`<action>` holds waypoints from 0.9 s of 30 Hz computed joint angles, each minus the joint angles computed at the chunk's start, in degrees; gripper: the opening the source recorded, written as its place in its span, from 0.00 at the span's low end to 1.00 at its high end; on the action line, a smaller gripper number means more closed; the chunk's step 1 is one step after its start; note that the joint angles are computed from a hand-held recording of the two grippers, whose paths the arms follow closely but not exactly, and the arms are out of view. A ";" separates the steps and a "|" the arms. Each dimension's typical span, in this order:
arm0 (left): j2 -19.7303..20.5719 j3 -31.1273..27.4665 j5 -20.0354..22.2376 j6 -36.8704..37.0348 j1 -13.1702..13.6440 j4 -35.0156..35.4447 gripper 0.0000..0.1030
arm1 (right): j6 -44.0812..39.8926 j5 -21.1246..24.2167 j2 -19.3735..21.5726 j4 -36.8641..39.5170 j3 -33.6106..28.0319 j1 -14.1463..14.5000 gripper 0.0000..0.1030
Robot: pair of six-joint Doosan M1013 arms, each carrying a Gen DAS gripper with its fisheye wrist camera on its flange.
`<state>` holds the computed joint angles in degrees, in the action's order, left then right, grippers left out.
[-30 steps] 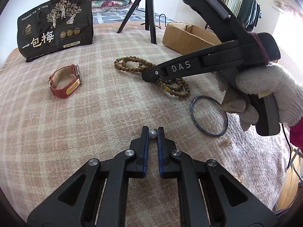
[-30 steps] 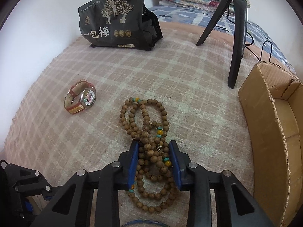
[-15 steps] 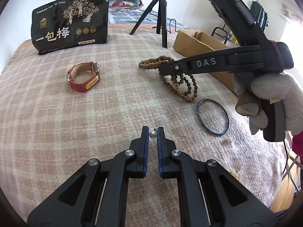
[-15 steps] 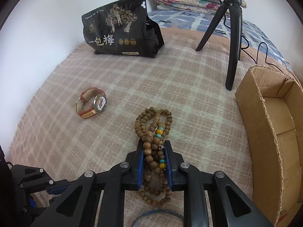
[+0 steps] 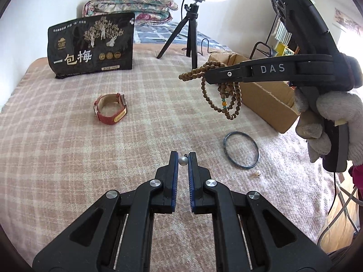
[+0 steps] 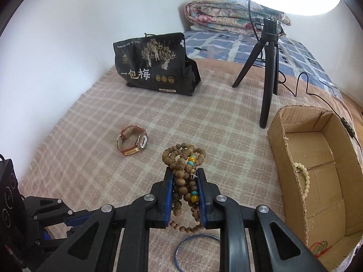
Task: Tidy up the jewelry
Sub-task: 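Carry the pearl and brown mala over the cardboard box with both tools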
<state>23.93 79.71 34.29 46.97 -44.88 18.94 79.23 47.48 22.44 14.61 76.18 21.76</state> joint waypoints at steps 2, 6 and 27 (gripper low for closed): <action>-0.33 -0.09 -0.09 -0.36 -0.34 0.81 0.06 | -0.01 -0.31 -0.81 -0.27 0.36 -0.08 0.17; -0.50 -0.97 -0.25 0.05 -0.82 1.50 0.06 | 0.02 -1.15 -2.50 -0.63 1.28 -0.47 0.17; 4.44 -11.81 -0.21 7.44 -2.56 -1.95 0.06 | 5.31 -5.18 -8.75 -3.84 6.03 -6.67 0.17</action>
